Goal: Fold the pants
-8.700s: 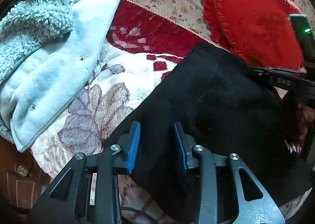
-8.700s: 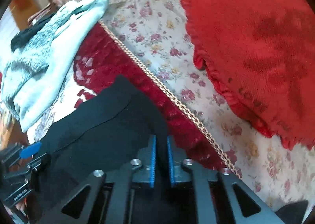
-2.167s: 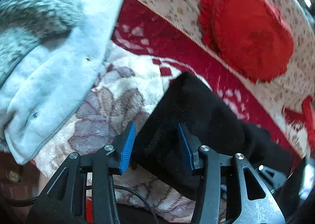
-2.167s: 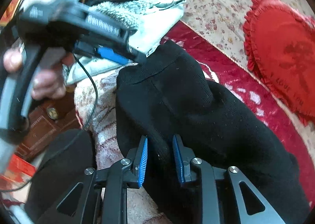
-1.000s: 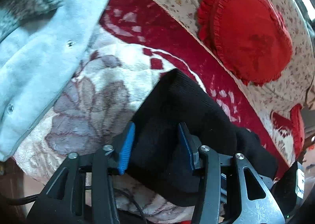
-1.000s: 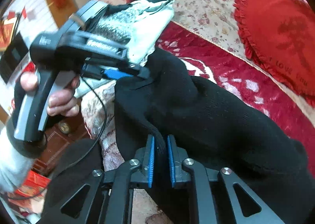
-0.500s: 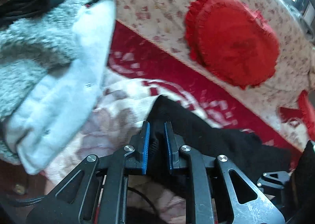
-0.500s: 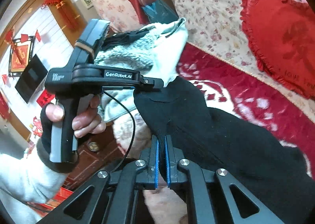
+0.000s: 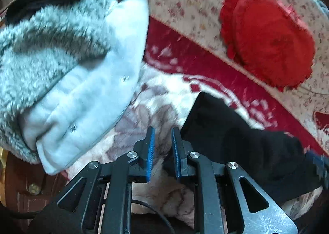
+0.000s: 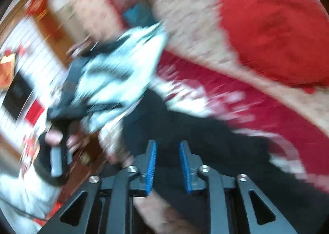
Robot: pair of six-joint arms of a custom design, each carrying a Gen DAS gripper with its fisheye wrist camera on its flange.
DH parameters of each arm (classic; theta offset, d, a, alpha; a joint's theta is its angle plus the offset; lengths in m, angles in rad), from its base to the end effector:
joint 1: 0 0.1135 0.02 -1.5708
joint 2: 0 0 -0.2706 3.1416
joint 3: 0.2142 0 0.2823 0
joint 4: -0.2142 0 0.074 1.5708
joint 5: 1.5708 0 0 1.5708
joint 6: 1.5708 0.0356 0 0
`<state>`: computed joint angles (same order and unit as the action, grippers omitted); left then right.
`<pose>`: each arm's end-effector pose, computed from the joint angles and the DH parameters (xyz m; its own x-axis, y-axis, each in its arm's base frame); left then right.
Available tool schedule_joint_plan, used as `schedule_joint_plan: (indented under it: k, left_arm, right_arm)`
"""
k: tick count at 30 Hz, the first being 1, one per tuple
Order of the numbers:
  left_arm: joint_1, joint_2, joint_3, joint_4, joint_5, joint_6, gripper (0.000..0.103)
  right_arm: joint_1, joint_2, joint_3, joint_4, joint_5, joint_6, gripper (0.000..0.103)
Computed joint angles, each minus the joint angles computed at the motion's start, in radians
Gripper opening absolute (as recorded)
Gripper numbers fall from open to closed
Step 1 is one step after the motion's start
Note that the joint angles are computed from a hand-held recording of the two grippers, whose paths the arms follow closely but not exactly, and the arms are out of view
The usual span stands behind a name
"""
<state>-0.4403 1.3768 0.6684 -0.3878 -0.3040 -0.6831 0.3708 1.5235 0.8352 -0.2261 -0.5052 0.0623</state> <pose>0.2449 -0.1036 0.1491 -0.8027 -0.2876 -0.5225 -0.2884 0.9540 -0.0819 0.2944 0.1329 0.1716 -0.7738 -0.2424 -0.5852 -0.5452 0.7251 0.4207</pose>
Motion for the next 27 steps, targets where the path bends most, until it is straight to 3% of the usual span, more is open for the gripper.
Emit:
schedule_joint_plan:
  k: [3,5,9,12,13,16,18,23,27]
  left_arm:
    - [0.011,0.052,0.041,0.025,0.046,0.005,0.029]
    - [0.014,0.108,0.071,0.045,0.063,0.016,0.029]
    - [0.030,0.217,0.133,0.049,0.105,0.014,0.029]
    - [0.051,0.262,0.151,0.076,0.131,-0.014,0.029]
    - [0.055,0.288,0.166,0.082,0.136,-0.020,0.029]
    - [0.030,0.360,0.211,0.048,0.092,-0.008,0.028]
    - [0.017,0.372,0.203,0.040,0.062,-0.035,0.016]
    - [-0.009,0.266,0.047,0.103,-0.013,-0.157,0.015]
    - [-0.011,0.242,0.024,0.099,-0.023,-0.163,0.014]
  right_arm:
    - [-0.101,0.061,0.045,-0.056,0.098,-0.022,0.034]
    - [-0.127,0.143,0.097,-0.093,0.115,-0.028,0.034]
    - [-0.169,0.268,0.145,-0.066,-0.015,0.033,0.034]
    - [-0.135,0.297,0.145,-0.016,-0.022,0.021,0.024]
    - [-0.116,0.302,0.147,-0.005,0.011,0.020,0.014]
    - [-0.109,0.289,0.136,0.018,0.056,0.000,0.007]
    - [-0.112,0.235,0.113,0.019,0.098,-0.043,0.006]
    - [-0.090,0.131,0.072,0.018,0.233,-0.113,0.005]
    - [-0.098,0.260,0.087,0.067,0.250,-0.062,0.006]
